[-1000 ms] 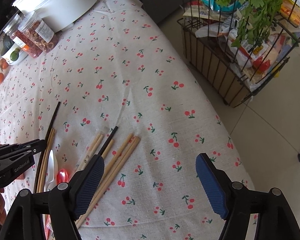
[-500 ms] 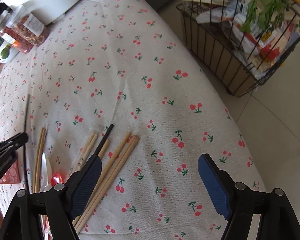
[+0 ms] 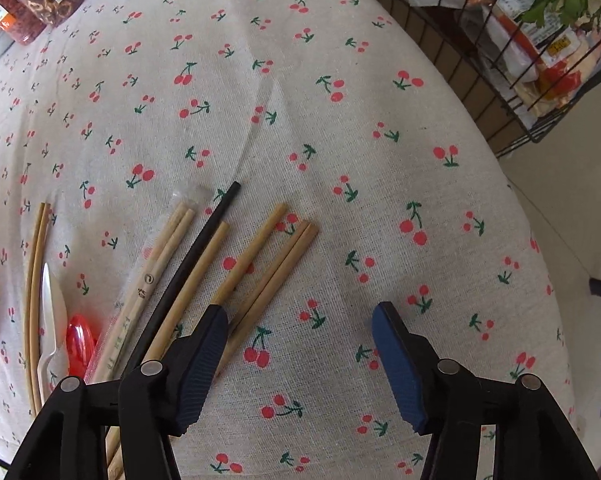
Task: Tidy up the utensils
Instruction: 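Lift the black chopstick with the left tool while the right tool grasps a wooden chopstick, then drop the black chopstick into the pink basket with the left tool while the right lifts its chopstick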
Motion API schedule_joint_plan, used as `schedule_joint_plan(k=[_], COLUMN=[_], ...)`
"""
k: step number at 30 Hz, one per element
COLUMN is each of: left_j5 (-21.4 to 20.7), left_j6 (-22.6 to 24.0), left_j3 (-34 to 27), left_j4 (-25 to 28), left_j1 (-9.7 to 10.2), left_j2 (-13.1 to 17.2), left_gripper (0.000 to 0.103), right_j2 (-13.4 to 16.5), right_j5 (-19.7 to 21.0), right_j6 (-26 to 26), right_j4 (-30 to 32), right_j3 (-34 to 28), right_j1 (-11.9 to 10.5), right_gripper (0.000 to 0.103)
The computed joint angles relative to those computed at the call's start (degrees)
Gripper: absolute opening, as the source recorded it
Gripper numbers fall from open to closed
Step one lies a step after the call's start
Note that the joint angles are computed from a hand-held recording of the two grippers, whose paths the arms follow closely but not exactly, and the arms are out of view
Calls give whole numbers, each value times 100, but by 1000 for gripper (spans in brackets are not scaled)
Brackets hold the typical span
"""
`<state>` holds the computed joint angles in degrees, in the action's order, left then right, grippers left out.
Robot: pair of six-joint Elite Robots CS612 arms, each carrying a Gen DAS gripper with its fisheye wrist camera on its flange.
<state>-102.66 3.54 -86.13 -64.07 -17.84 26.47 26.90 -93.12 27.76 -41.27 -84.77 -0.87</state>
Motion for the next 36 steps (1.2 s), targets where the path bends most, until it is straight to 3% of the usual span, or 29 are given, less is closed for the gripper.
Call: schedule_joint_plan(k=[3, 7, 9, 14, 18, 27, 36], left_j5=[-243, -533, -491, -629, -723, -756, -928], left_j6=[-124, -218, -150, -188, -320, -558, -799], left_j3=[-185, -241, -294, -350, -433, -676, -760], left_j4=[-32, -71, -124, -164, -263, -879, -1788], left_j1=[113, 214, 223, 311, 381, 441, 508], left_j2=[108, 126, 150, 187, 232, 287, 233], left_gripper=[5, 5, 5, 5, 5, 5, 5], right_j2=[-29, 28, 50, 101, 209, 361, 424], right_j5=[-346, -379, -381, -401, -76, 106, 19], right_j6=[-101, 131, 174, 310, 369, 461, -438], right_j4=[0, -162, -236, -375, -728, -2015, -3818], right_j3=[87, -7, -47, -123, -279, -950, -1276], right_j1=[170, 224, 240, 221, 104, 116, 415], right_gripper=[60, 47, 23, 5, 4, 4, 5])
